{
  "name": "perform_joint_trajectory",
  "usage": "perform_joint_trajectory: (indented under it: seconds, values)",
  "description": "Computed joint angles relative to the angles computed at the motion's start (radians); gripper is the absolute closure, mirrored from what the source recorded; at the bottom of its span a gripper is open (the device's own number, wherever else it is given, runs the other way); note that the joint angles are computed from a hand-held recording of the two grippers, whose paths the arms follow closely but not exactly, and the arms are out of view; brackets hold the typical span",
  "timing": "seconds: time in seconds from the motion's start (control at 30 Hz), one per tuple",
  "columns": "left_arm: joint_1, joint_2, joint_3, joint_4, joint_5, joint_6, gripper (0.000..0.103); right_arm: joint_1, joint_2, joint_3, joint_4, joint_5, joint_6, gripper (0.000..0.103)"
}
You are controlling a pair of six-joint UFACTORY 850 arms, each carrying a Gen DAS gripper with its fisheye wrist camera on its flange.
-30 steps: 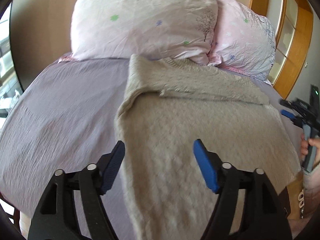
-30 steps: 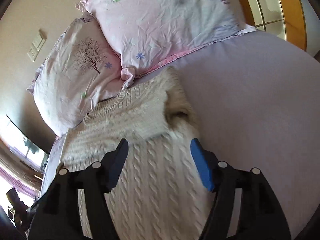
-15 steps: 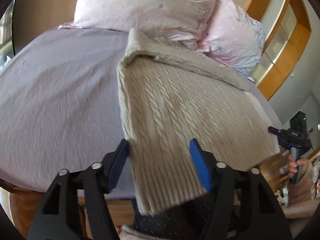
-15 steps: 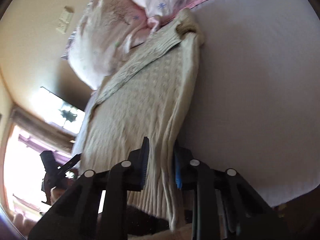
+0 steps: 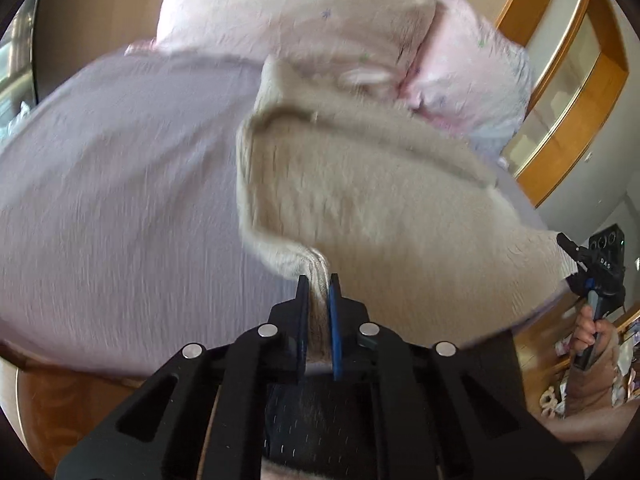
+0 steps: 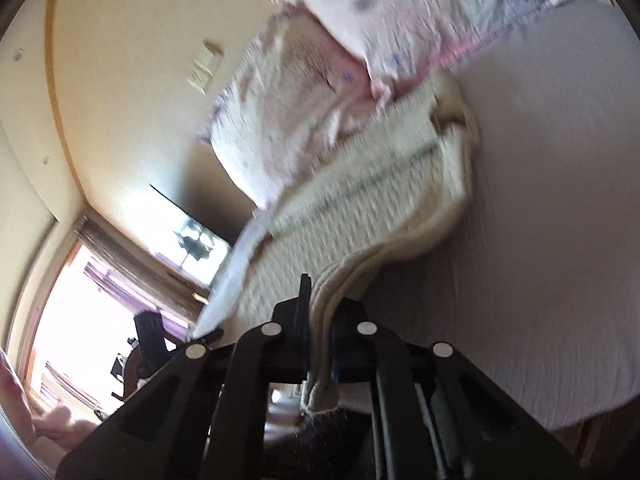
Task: Fold small clothes
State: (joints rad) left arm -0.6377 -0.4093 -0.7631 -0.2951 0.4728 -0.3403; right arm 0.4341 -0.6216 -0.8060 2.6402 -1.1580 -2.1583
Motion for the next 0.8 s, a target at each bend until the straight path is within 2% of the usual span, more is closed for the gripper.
perform_joint_trajectory:
  seconds: [0.1,0.17,0.27,0.37,0.47,0.53,0.6,0.63,0.67,0.7,0.73,0.8]
  values:
    - [0.042,0.004,-0.06,-0.071,0.003,0.113,0.095,-0.033,-0.004,-0.052,0.015,-0.04,0.038,0.096]
    - [0.08,-0.026,-0.151,-0.157,-0.026,0.247,0.095,-0.043,-0.026,-0.114,0.031,-0.012,0.065,0.096]
    - [0.128,-0.111,-0.317,-0.357,-0.089,0.511,0.095,-0.06,-0.098,-0.27,0.05,0.082,0.143,0.096]
    - [0.175,-0.237,-0.524,-0.64,-0.164,0.825,0.095,-0.08,-0.201,-0.464,0.073,0.22,0.244,0.096]
    - [0.213,-0.386,-0.743,-0.954,-0.227,1.139,0.095,-0.083,-0.33,-0.703,0.089,0.431,0.333,0.096]
    - [0.222,-0.48,-0.875,-1.163,-0.215,1.348,0.095,-0.076,-0.393,-0.822,0.128,0.563,0.333,0.096]
    - [0.231,-0.556,-0.981,-1.365,-0.197,1.557,0.094,-0.067,-0.465,-0.957,0.133,0.75,0.382,0.096]
    - [0.239,-0.579,-1.014,-1.47,-0.205,1.652,0.093,-0.065,-0.494,-1.009,0.106,0.805,0.433,0.095]
    - [0.246,-0.596,-1.039,-1.55,-0.21,1.704,0.092,-0.063,-0.511,-1.033,0.118,0.819,0.443,0.095]
    - [0.255,-0.6,-1.048,-1.59,-0.209,1.715,0.082,-0.061,-0.518,-1.045,0.161,0.82,0.411,0.093]
    - [0.261,-0.595,-1.044,-1.588,-0.202,1.684,0.06,-0.056,-0.519,-1.056,0.197,0.84,0.369,0.091]
    - [0.271,-0.565,-1.005,-1.473,-0.185,1.507,0.045,-0.048,-0.509,-1.047,0.22,0.813,0.306,0.059]
